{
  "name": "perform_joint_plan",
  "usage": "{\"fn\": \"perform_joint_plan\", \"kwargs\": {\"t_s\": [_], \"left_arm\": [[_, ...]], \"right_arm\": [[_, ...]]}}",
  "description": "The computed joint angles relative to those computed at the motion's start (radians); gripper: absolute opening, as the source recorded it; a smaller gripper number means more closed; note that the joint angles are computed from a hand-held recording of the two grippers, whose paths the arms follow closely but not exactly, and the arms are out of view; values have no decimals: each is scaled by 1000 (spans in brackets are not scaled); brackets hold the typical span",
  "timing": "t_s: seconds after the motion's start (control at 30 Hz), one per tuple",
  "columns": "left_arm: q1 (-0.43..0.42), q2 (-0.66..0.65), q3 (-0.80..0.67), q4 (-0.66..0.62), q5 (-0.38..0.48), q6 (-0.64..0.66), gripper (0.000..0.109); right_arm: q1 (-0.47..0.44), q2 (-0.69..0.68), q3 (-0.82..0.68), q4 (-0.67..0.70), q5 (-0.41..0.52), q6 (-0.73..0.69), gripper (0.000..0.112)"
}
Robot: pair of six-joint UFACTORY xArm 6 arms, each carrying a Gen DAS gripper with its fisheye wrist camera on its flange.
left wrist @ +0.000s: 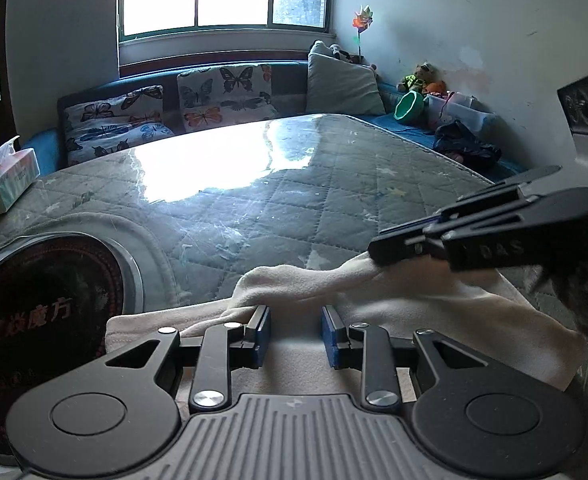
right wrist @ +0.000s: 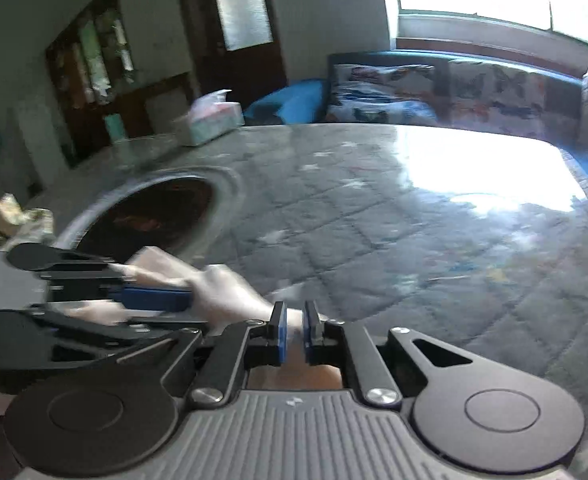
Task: Fold clothes
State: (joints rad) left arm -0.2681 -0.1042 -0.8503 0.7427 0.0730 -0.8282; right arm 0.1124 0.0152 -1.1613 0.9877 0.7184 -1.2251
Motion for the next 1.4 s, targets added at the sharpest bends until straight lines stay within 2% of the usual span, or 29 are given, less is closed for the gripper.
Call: {"fn": "perform_joint_plan", "kwargs": {"t_s": [0.03,0.17,0.23,0.3,0.4,0.57,0.8,1.0,1.2,1.4], "left_arm": [[1,0,0,5,-2,-3,31],[1,1,1,-3,-4,2,31],[1,1,0,2,-3,-5,31],[3,1,2,16,-7,-18,32],[7,0,6,23,-16,-26,32],[7,2,3,41,-17,-40,32],[1,-1,1,40,-2,-44,32],[-3,-1,-2,30,8,-35,32],[-5,-4,0,26,10,-30,32],[-6,-4,-2,36,13,-37,33]], "right_arm": [[-2,15,-15,-28,-2,32,19],[-19,57,-69,-62,69,78,18],[-18,69,-86,-73,93,75,8],[-9,64,-79,-74,73,50,4],[14,39,-46,-42,-9,-1,4],[40,44,-11,-16,-93,-50,4],[21,-2,10,45,-79,-95,8],[8,-106,95,74,-9,-175,9],[-7,-108,139,17,-74,-138,9],[-63,-136,158,10,-53,-157,9]]}}
